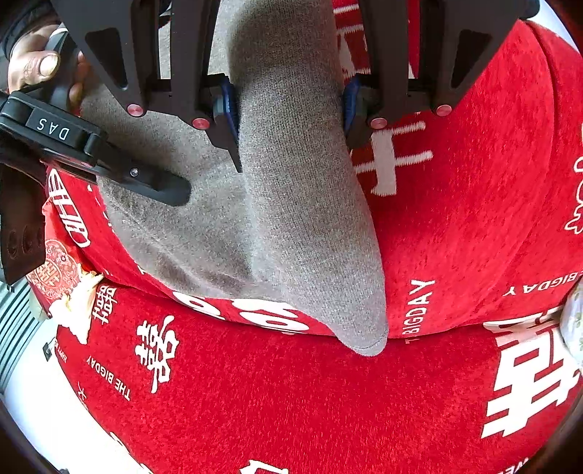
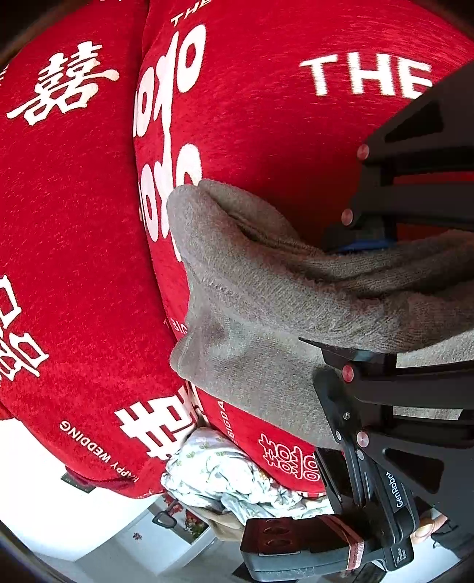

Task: Fold small clothes

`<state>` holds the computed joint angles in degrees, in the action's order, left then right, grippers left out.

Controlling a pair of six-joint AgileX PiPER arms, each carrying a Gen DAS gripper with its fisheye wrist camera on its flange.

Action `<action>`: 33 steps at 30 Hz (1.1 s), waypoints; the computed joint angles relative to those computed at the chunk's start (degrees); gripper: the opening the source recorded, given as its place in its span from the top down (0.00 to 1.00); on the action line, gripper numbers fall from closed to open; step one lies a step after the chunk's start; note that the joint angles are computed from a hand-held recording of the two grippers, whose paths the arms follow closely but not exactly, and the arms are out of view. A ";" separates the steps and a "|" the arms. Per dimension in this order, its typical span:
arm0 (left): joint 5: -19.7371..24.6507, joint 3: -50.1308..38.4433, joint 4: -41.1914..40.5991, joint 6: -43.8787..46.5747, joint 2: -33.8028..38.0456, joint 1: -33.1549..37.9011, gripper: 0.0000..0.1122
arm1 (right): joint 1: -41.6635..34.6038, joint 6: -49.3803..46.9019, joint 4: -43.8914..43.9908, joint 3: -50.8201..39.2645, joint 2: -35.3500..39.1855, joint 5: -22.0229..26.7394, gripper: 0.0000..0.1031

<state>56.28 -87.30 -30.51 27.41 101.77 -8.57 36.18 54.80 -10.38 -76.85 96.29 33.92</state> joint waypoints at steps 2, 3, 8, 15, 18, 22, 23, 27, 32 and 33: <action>-1.02 2.35 0.12 0.88 -1.80 0.00 0.60 | 0.96 1.77 -1.49 0.50 -0.37 0.00 0.62; -1.35 3.18 0.17 1.20 -2.46 0.00 0.60 | 1.50 2.82 -2.29 0.77 -0.57 0.02 0.62; -3.03 6.88 -0.23 2.88 -5.14 0.00 0.60 | 3.94 7.45 -6.46 2.06 -1.41 0.25 0.62; -5.44 12.13 -2.91 7.01 -7.41 1.10 0.60 | 5.96 11.68 -10.10 4.37 -2.04 -0.65 0.62; -6.51 14.00 -3.92 8.73 -8.35 1.50 0.60 | 6.86 13.76 -11.94 5.51 -2.40 -1.20 0.62; -7.74 16.05 -4.34 9.73 -9.71 1.37 0.60 | 7.77 16.01 -13.79 6.79 -3.02 -1.74 0.62; -7.98 16.46 -4.43 10.05 -9.99 1.39 0.60 | 8.02 16.62 -14.25 7.11 -3.13 -1.85 0.62; -10.44 19.33 -4.56 11.83 -11.11 1.55 0.59 | 8.58 17.92 -15.24 8.59 -3.38 -2.41 0.62; -11.37 21.26 -2.29 9.52 -11.73 3.57 0.40 | 7.92 17.09 -14.52 10.96 -3.99 -0.99 0.45; -11.18 21.38 -2.40 9.20 -12.48 4.78 0.40 | 8.60 20.72 -17.65 11.89 -5.07 -0.04 0.42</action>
